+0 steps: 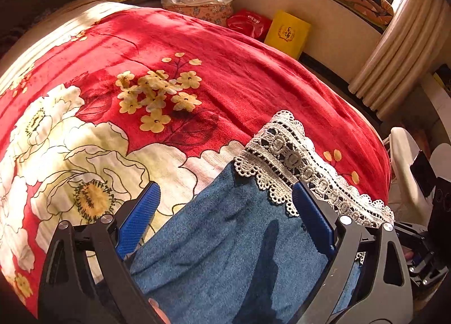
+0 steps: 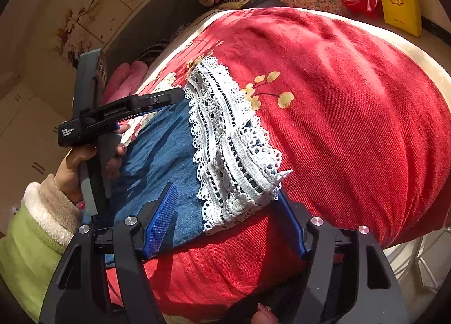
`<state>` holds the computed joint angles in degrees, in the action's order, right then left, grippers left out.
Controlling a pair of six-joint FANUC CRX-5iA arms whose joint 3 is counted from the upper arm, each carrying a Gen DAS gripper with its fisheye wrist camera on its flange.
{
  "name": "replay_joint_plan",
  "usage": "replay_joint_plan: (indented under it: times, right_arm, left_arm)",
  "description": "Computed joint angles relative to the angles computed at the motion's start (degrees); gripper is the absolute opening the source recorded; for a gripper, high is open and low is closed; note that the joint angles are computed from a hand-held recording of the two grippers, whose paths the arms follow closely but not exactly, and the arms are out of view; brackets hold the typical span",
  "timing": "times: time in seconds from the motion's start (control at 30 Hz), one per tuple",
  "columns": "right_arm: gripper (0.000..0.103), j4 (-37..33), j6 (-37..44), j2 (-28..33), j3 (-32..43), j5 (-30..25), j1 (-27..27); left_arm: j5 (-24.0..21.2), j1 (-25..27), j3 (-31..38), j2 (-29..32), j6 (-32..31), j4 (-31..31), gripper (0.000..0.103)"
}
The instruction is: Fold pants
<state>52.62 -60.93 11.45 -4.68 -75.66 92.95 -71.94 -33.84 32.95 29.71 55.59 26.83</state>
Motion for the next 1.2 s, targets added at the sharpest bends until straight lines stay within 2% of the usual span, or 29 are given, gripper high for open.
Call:
replay_joint_plan:
  times: [0.07, 0.1, 0.17, 0.2, 0.23, 0.3, 0.33, 0.4, 0.57, 0.7, 0.83, 1.0, 1.1, 1.2]
  right_arm:
    - [0.051, -0.05, -0.93, -0.08, -0.30, 0.28, -0.20]
    - [0.045, 0.65, -2.32, -0.46, -1.20, 0.95, -0.32]
    - [0.035, 1.75, -4.61, -1.13, -2.70, 2.33, -0.75]
    - [0.030, 1.96, -4.88, -1.16, -2.86, 2.69, -0.98]
    - [0.027, 2.09, -4.60, -0.96, -2.64, 2.72, -1.12]
    - [0.020, 2.41, -3.34, -0.39, -1.73, 2.58, -1.38]
    - [0.019, 2.82, -2.66, 0.01, -1.08, 2.10, -1.39]
    - [0.019, 3.61, -0.04, 1.12, 0.93, 0.30, -1.22]
    - [0.018, 6.81, 8.87, 4.03, 7.00, -2.45, -1.56]
    - [0.018, 9.47, 20.38, 8.08, 14.49, -2.48, -2.20]
    - [0.018, 8.10, 34.75, 14.02, 24.68, -0.71, -3.64]
    - [0.018, 1.49, 46.19, 20.92, 35.18, 3.19, -6.14]
    - [0.018, -3.55, 52.45, 26.11, 43.14, 3.17, -7.16]
    - [0.021, -6.94, 59.10, 31.72, 52.11, 0.21, -7.41]
  left_arm:
    - [-3.63, -0.16, 3.73, 2.91, 0.90, -0.16, 0.086]
    - [-5.08, -0.29, 5.11, 4.03, 1.17, 0.04, 0.079]
    - [-5.21, -0.37, 5.30, 4.53, 0.71, 1.31, 0.061]
    - [-6.22, -0.19, 5.82, 5.24, 0.81, 3.01, 0.041]
    - [-7.07, -0.13, 6.40, 5.77, 1.18, 3.89, 0.027]
    - [-7.10, -0.27, 5.94, 5.53, 0.25, 4.52, 0.015]
    - [-5.73, -0.25, 4.43, 4.53, -0.92, 4.72, 0.013]
    - [-3.47, 0.43, 0.83, 2.62, -3.32, 7.50, 0.011]
    - [-1.91, 3.39, -4.19, 0.02, -7.40, 16.36, 0.010]
    - [-1.26, 6.53, -10.34, -4.15, -12.62, 23.37, 0.011]
    - [-0.31, 10.17, -17.78, -8.82, -17.06, 28.82, 0.011]
    - [1.12, 14.64, -25.68, -13.41, -15.15, 28.04, 0.011]
    - [1.62, 17.17, -29.59, -15.20, -12.00, 27.30, 0.012]
    - [1.15, 19.97, -33.23, -16.99, -9.07, 28.72, 0.023]
